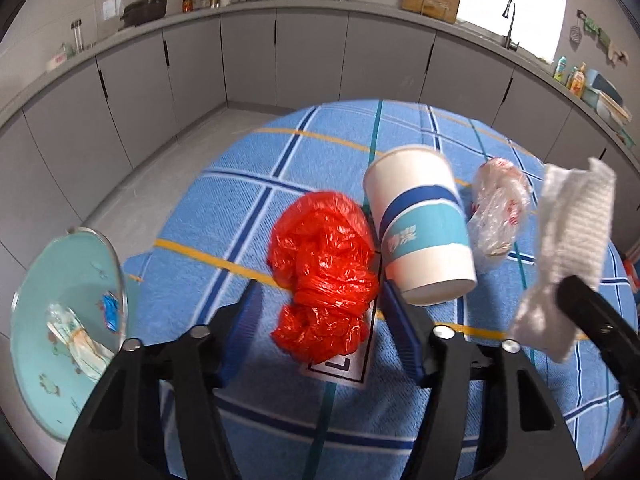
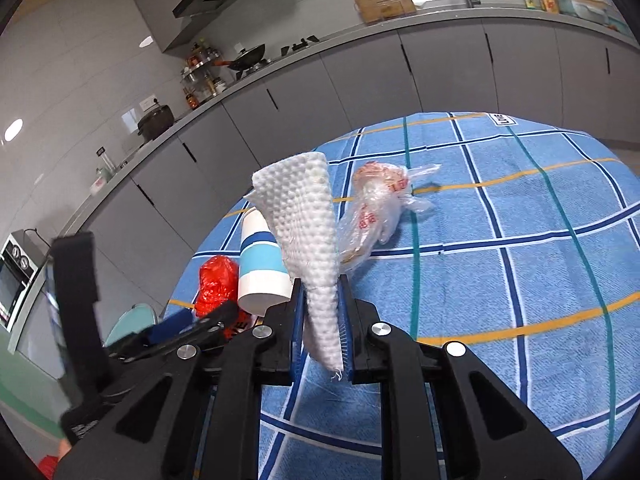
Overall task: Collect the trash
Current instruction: 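Grasp the white mesh cloth with the right gripper while the left gripper grasps the red plastic bag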
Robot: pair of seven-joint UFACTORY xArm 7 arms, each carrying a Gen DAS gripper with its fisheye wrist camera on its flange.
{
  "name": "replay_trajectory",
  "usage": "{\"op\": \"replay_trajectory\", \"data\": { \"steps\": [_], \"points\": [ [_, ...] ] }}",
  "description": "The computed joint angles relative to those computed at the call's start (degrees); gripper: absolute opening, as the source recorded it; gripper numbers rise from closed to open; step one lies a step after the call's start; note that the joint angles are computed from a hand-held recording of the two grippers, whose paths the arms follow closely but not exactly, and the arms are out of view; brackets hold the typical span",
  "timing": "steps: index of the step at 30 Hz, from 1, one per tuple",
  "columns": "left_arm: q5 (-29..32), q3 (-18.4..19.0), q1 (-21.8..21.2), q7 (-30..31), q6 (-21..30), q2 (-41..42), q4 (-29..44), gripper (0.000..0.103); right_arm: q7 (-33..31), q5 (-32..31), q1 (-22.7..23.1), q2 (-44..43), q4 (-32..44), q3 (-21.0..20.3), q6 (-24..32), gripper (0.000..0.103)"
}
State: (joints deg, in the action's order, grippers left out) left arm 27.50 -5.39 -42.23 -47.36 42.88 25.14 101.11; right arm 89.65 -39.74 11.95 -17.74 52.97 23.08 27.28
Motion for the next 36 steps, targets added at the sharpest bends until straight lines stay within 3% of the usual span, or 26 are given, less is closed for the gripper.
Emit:
{"op": "replay_trajectory", "data": {
  "steps": [5, 7, 13, 23, 36],
  "points": [
    [-2.9, -0.6, 1.4, 0.5, -1.9, 0.0, -1.3, 0.035, 1.1, 0.0, 0.2, -0.3, -0.1, 0.4, 0.7, 0.017],
    [-2.7, -0.4, 1.4, 0.2, -3.0, -0.9, -2.5, 0.032, 1.3, 0.1, 0.3, -0.4, -0.1, 0.4, 0.6, 0.017],
    [-0.6, -0.5, 2.0, -1.8, -5.3, -6.8, -9.0, 0.032, 1.9, -0.5, 0.7, 0.0, 1.4, 1.2, 1.7, 0.017],
    [6.4, -3.5, 5.1, -7.4, -1.7, -16.1, -17.8, 0.032, 1.7, -2.6, 4.8, 4.7, 6.7, 1.4, 3.9, 0.017],
    [6.8, -7.5, 12.3, -9.9, -2.2, -25.9, -28.0, 0.032, 0.4, -4.9, 12.8, 11.4, 13.9, -1.5, 7.7, 0.017]
  ]
}}
